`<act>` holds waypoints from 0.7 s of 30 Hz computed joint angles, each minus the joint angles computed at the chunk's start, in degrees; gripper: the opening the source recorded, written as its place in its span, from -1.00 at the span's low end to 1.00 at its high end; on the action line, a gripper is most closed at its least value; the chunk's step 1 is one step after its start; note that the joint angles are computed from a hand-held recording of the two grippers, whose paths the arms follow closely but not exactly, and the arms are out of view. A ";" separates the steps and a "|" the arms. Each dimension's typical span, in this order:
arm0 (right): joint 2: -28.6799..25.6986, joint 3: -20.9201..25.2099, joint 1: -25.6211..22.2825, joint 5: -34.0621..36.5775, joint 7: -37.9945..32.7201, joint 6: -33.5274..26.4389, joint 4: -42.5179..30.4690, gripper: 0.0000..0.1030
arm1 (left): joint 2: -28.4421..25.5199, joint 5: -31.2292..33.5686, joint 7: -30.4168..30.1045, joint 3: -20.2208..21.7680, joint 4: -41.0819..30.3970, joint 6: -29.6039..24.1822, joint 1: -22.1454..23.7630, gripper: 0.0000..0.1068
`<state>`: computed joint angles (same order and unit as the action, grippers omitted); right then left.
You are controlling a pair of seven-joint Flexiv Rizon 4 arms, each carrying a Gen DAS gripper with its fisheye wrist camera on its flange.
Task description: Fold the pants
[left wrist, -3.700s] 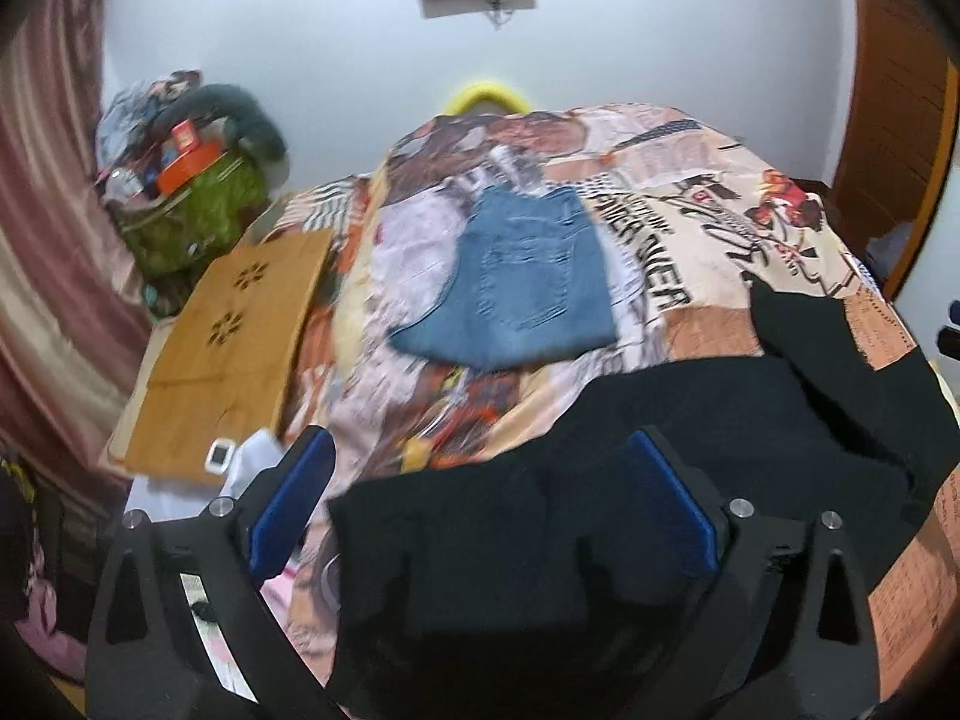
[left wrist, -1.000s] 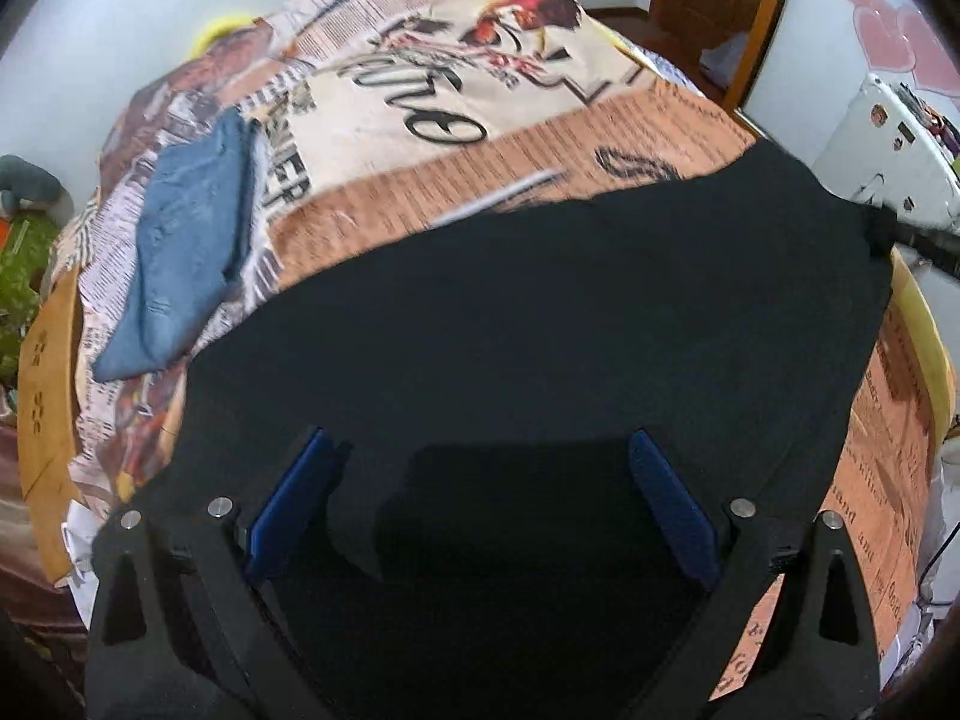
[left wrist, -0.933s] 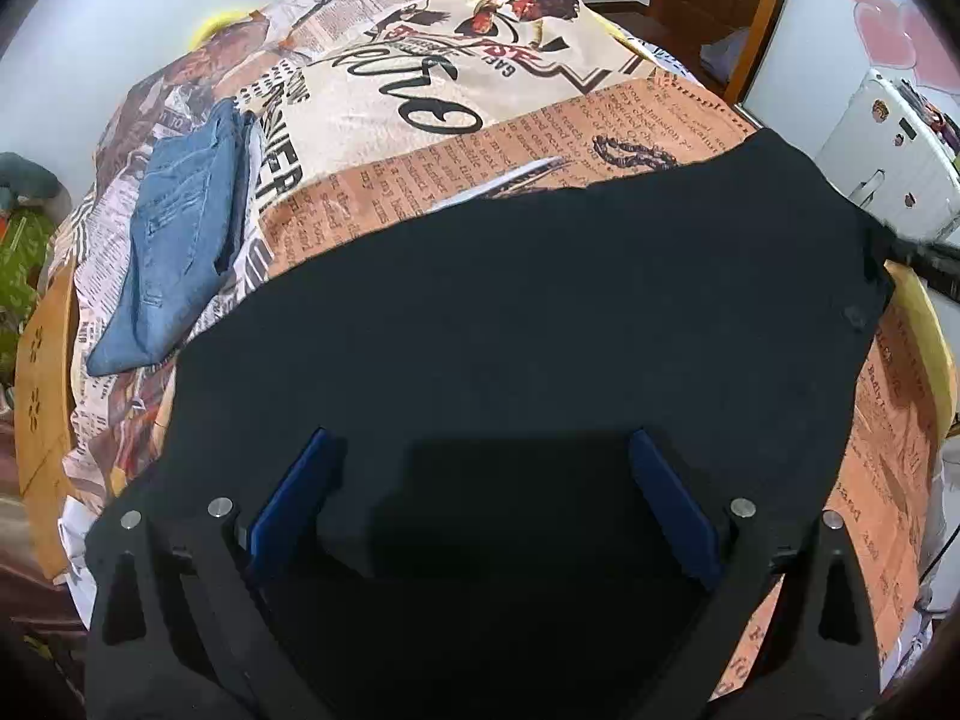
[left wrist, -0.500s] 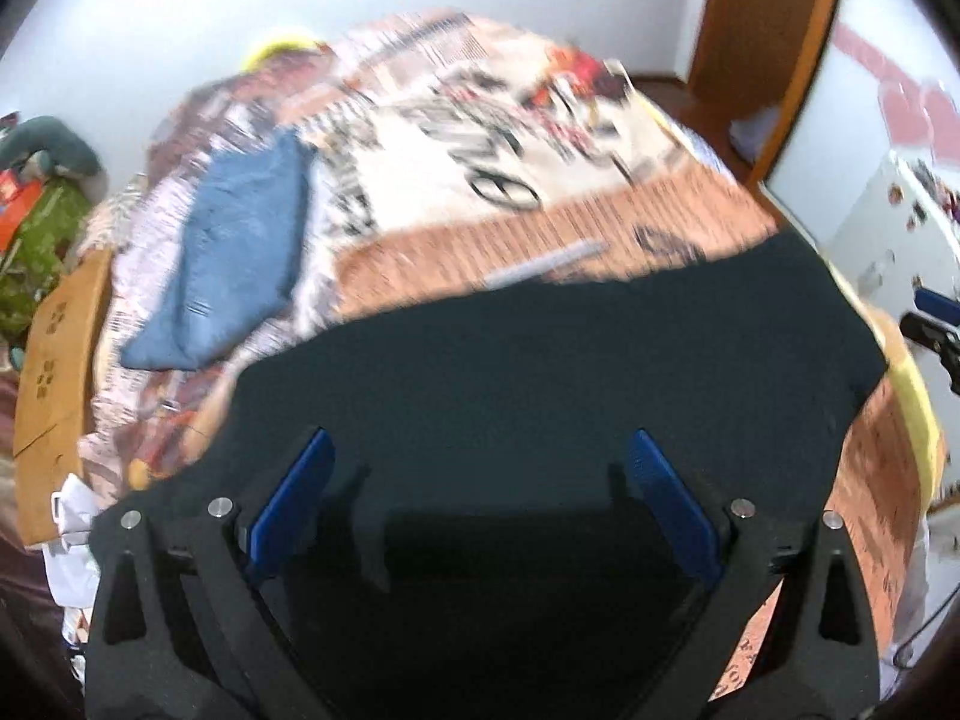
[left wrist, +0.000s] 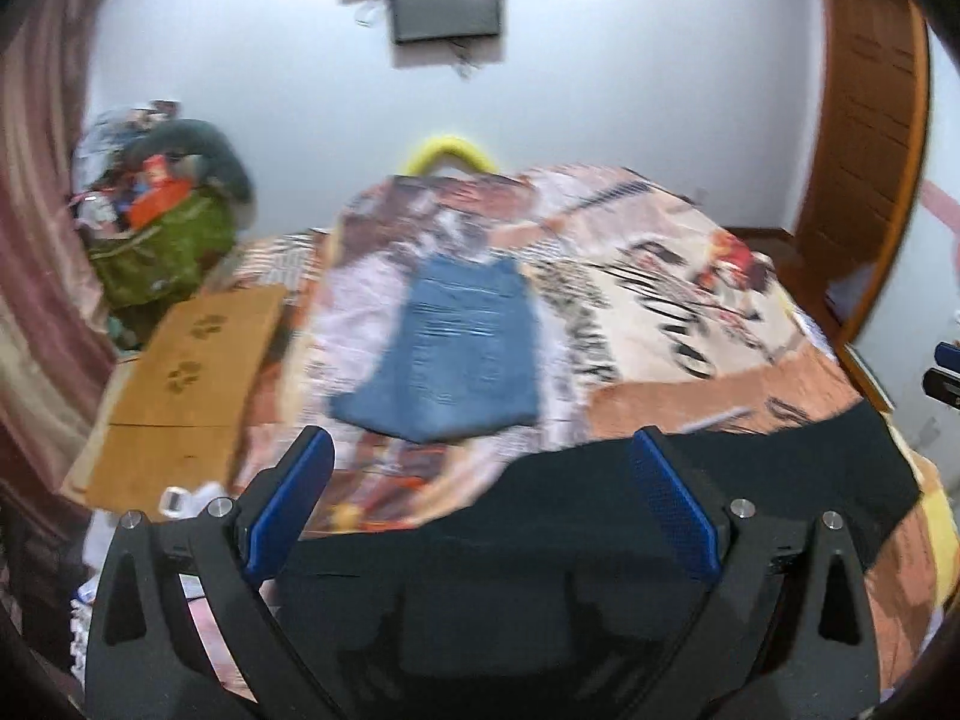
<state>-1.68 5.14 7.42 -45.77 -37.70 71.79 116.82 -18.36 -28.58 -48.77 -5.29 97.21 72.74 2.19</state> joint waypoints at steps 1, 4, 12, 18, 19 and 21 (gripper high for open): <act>-1.22 0.21 0.57 0.25 -0.56 0.84 -1.27 0.00 | -0.10 0.29 -0.29 0.64 -0.07 0.74 0.32 0.87; -4.59 0.57 2.66 2.57 -2.94 2.12 -4.73 0.00 | -0.53 1.22 -1.58 2.28 -0.30 2.22 1.64 0.88; -13.89 3.65 7.95 18.43 -19.26 -0.57 -15.89 0.01 | -3.19 4.93 -3.87 4.90 -3.06 -3.05 6.07 0.91; -21.55 5.86 10.12 28.82 -32.25 -8.81 -26.84 0.01 | -6.51 7.01 -6.84 6.21 -6.13 -10.46 7.67 0.91; -22.50 6.11 10.26 30.40 -33.74 -10.20 -28.42 0.01 | -7.00 6.56 -6.68 5.85 -6.67 -12.76 8.38 0.91; -24.88 6.46 10.58 33.30 -36.21 -13.17 -32.16 0.01 | -8.15 5.63 -6.77 5.33 -7.52 -15.55 9.31 0.91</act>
<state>-26.55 11.59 17.99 -12.47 -73.90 58.62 84.66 -26.52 -22.96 -55.54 0.04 89.69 57.19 11.50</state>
